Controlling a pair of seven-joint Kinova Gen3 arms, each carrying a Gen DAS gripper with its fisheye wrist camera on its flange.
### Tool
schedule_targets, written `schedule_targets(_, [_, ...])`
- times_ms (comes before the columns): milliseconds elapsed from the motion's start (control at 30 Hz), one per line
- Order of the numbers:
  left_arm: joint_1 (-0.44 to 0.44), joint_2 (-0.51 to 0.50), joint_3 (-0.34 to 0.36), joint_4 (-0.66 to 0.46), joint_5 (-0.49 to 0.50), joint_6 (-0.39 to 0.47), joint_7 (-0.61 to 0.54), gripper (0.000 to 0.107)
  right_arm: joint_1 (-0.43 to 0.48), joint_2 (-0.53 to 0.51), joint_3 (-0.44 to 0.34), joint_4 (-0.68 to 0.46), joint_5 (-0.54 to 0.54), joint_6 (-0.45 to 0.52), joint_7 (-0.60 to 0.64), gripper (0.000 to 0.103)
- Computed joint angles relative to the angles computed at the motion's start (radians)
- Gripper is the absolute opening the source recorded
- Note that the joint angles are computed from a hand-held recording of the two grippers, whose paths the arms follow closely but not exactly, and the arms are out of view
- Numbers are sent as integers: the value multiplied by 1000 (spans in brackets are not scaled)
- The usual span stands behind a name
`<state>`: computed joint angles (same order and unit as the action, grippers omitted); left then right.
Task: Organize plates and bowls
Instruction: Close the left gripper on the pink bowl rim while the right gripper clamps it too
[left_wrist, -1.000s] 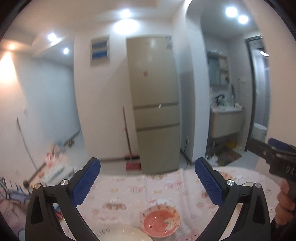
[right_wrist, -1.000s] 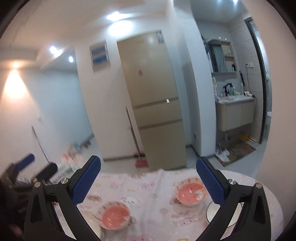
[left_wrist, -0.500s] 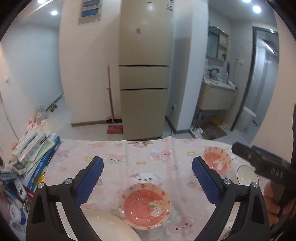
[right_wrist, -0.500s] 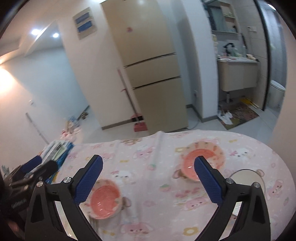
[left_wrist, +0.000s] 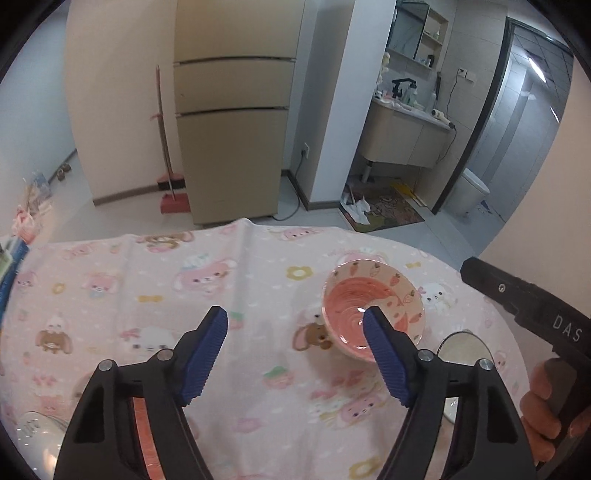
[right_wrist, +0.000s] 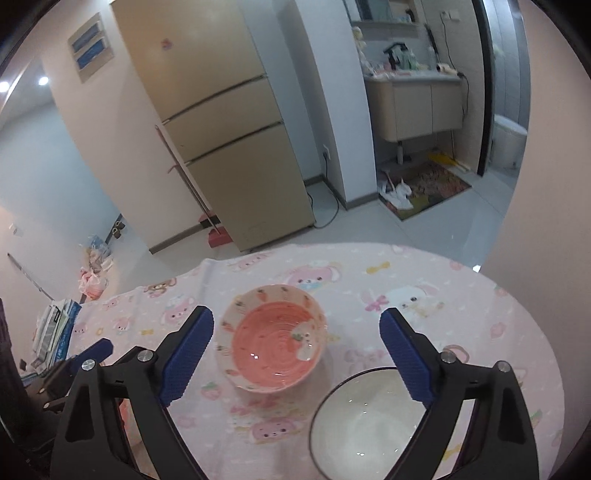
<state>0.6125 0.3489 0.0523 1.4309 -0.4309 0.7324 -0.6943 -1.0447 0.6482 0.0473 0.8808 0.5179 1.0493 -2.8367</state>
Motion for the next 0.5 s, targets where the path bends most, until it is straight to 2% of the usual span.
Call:
schedule_targets(133, [-25,63,7,-42,58,-19,3,74,63,-13,-27,46,-60,-57,24,88])
schedule_targets(267, [-53,117,8,-88,146,18,-42,57,130,2,-72,62,-158,-97,65,85])
schedule_targets(300, [-73,123,27,-88,166,12,-58,57,146,3,-82,70,-186,-113,75,83])
schedule_targets(400, [-70,134,16,-84,193,-3,-76,56,160,24,-84,52,-229,-111,111,80])
schedule_targets(500, [-67,142,11,-83,206,-17,-95,50,168,47,-82,34,-260,-104,136,72])
